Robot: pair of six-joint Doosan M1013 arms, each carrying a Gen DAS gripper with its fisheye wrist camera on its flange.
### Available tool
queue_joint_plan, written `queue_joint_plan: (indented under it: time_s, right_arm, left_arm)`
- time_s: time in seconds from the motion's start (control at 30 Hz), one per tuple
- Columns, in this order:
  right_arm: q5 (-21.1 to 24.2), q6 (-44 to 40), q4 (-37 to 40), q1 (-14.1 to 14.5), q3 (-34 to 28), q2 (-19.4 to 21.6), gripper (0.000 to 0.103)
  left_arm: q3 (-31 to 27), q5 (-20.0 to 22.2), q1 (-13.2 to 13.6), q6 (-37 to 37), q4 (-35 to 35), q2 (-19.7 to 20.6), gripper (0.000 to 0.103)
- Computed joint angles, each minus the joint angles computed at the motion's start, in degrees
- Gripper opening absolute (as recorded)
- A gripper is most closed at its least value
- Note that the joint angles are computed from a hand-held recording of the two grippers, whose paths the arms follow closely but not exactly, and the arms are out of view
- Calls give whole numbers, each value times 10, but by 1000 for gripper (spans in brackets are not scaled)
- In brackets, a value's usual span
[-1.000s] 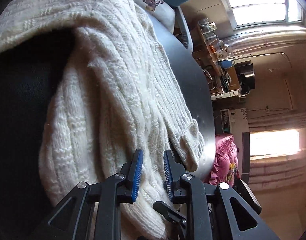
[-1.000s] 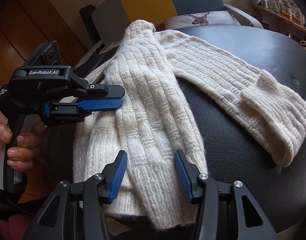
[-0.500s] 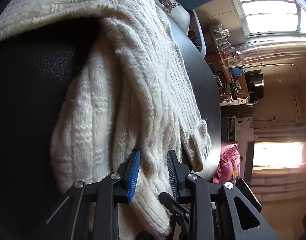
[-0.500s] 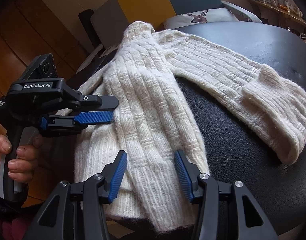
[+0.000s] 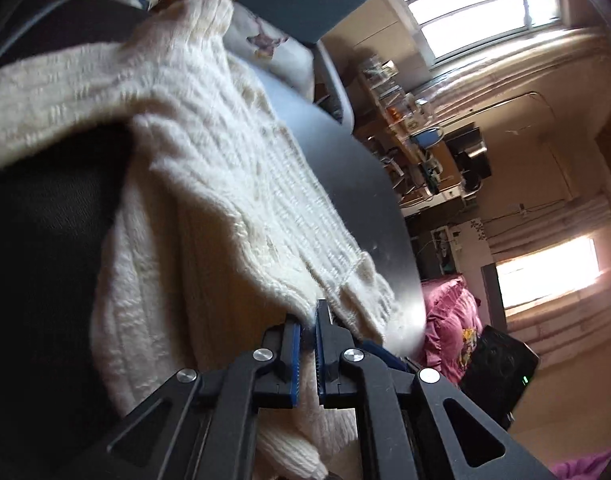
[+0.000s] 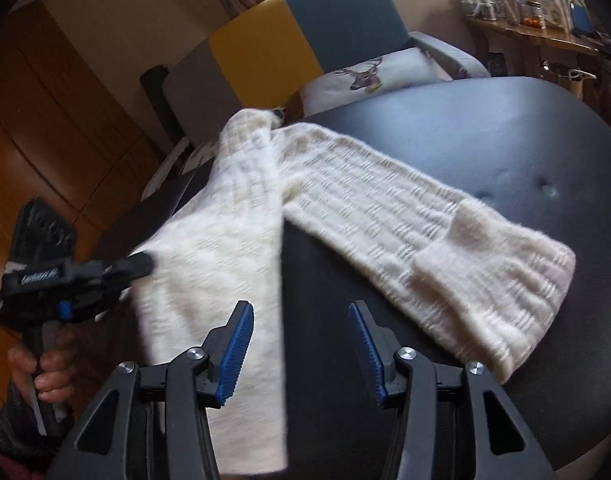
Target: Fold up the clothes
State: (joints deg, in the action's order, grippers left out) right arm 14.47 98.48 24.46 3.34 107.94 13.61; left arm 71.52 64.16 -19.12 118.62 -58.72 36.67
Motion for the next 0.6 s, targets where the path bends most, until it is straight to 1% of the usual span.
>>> queue_joint_plan:
  time_s: [0.07, 0.1, 0.13, 0.2, 0.3, 0.37, 0.43, 0.5, 0.57, 0.6]
  right_arm:
    - [15, 102, -102, -4, -18, 10, 51]
    - [31, 140, -138, -6, -32, 20, 51]
    - [48, 160, -157, -8, -46, 32, 51]
    - [86, 236, -238, -8, -73, 55, 51]
    - [154, 293, -278, -15, -110, 95, 50]
    - [147, 313, -299, -16, -108, 99, 48]
    - [161, 328, -312, -18, -111, 100, 47]
    - [168, 343, -323, -20, -110, 100, 47]
    - [165, 330, -312, -23, -110, 101, 47]
    - [171, 325, -311, -24, -113, 103, 47]
  left_arm:
    - [7, -2, 17, 22, -24, -9, 6]
    - [11, -6, 26, 29, -32, -12, 6]
    - [14, -12, 34, 34, -37, -15, 6]
    - [22, -29, 51, 32, -39, -20, 6]
    - [31, -58, 72, 12, -24, -22, 5]
    - [38, -81, 82, -9, 0, -21, 5]
    - [43, -101, 90, -39, 36, -18, 5]
    - [46, -112, 95, -73, 75, -11, 5]
    - [46, -115, 98, -99, 109, -4, 5]
    - [46, -112, 101, -111, 114, 1, 5]
